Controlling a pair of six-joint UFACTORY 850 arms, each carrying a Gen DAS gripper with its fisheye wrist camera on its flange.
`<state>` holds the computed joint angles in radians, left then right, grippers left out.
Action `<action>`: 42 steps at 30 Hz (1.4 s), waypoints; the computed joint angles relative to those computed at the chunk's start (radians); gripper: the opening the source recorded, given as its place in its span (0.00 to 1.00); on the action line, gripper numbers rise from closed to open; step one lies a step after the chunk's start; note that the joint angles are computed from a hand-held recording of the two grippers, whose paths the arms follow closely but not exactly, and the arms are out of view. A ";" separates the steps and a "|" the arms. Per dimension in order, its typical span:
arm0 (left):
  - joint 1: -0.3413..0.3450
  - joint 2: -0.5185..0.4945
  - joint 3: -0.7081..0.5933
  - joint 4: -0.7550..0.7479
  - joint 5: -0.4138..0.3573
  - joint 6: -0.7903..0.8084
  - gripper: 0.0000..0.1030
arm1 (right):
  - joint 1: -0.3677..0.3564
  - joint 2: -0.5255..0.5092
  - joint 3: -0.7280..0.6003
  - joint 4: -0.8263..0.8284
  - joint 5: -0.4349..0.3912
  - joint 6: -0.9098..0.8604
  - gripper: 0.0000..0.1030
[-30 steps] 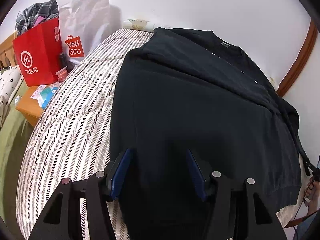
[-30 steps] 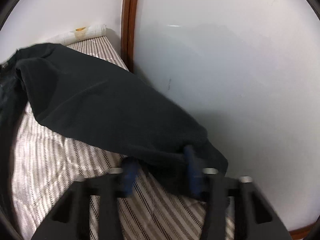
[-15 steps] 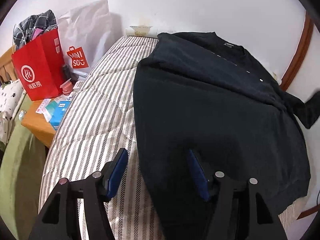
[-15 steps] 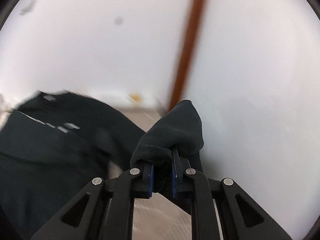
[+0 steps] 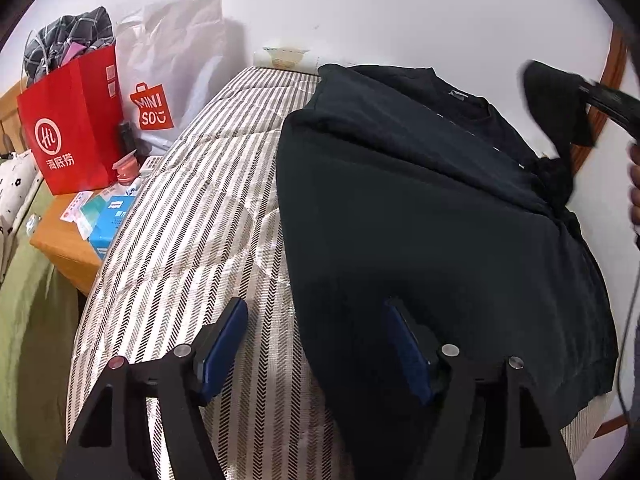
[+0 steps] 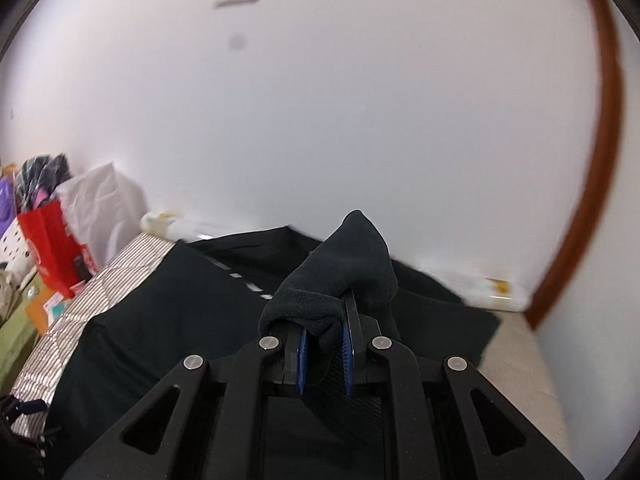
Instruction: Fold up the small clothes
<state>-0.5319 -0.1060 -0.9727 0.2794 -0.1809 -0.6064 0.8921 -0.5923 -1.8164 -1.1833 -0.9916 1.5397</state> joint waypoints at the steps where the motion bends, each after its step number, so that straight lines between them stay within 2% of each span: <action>1: -0.004 -0.002 -0.002 0.034 -0.004 -0.028 0.68 | -0.004 -0.040 -0.047 0.018 0.020 -0.025 0.13; 4: -0.011 -0.008 -0.008 0.091 -0.012 -0.074 0.70 | -0.009 -0.122 -0.127 0.060 0.059 -0.082 0.14; 6: -0.009 -0.009 -0.011 0.056 -0.014 -0.042 0.71 | -0.027 -0.193 -0.209 0.112 0.061 -0.131 0.14; 10: 0.001 -0.009 -0.019 -0.142 -0.021 0.141 0.71 | -0.052 -0.233 -0.245 0.205 0.095 -0.153 0.17; 12: 0.003 -0.009 -0.024 -0.210 -0.028 0.207 0.71 | -0.062 -0.237 -0.239 0.252 0.108 -0.195 0.26; 13: 0.003 -0.009 -0.028 -0.233 -0.031 0.230 0.71 | -0.064 -0.238 -0.236 0.275 0.095 -0.222 0.47; 14: 0.000 -0.008 -0.031 -0.241 -0.031 0.239 0.71 | -0.065 -0.236 -0.225 0.285 0.080 -0.237 0.72; 16: -0.008 -0.008 -0.041 -0.221 -0.032 0.224 0.71 | -0.063 -0.237 -0.189 0.271 0.034 -0.241 0.93; 18: -0.021 -0.015 -0.060 -0.208 -0.037 0.217 0.71 | -0.064 -0.225 -0.146 0.278 0.015 -0.239 0.93; 20: -0.033 -0.022 -0.078 -0.209 -0.041 0.221 0.71 | -0.067 -0.172 -0.057 0.303 0.071 -0.220 0.93; 27: -0.097 -0.062 -0.166 -0.015 -0.090 0.052 0.71 | -0.025 -0.020 0.171 0.224 0.108 -0.085 0.93; 29: -0.118 -0.090 -0.212 0.019 -0.113 0.042 0.71 | -0.008 0.047 0.264 0.164 0.111 -0.007 0.93; 33: -0.164 -0.161 -0.323 0.194 -0.164 -0.054 0.71 | -0.008 0.179 0.427 0.126 0.137 0.137 0.93; 36: -0.177 -0.226 -0.421 0.144 -0.171 -0.001 0.71 | -0.019 0.275 0.551 0.076 0.140 0.279 0.91; 37: -0.183 -0.256 -0.463 0.129 -0.173 0.018 0.71 | -0.024 0.301 0.592 0.051 0.135 0.335 0.86; 38: -0.190 -0.275 -0.490 0.139 -0.175 0.017 0.71 | -0.029 0.312 0.613 0.041 0.128 0.363 0.72; 39: -0.199 -0.297 -0.518 0.157 -0.178 0.012 0.71 | -0.036 0.317 0.627 0.041 0.127 0.375 0.64; 40: -0.210 -0.324 -0.553 0.193 -0.182 0.000 0.71 | -0.052 0.319 0.637 0.058 0.140 0.369 0.49; 41: -0.218 -0.344 -0.577 0.225 -0.189 -0.014 0.71 | -0.066 0.316 0.641 0.078 0.153 0.361 0.40; 42: -0.224 -0.365 -0.602 0.258 -0.202 -0.027 0.71 | -0.075 0.314 0.647 0.083 0.165 0.367 0.36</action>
<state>-0.7563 -0.4711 -1.5746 0.5376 -0.3826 -0.6339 0.8167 -0.2784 -1.1691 -1.1000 -0.8263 1.9066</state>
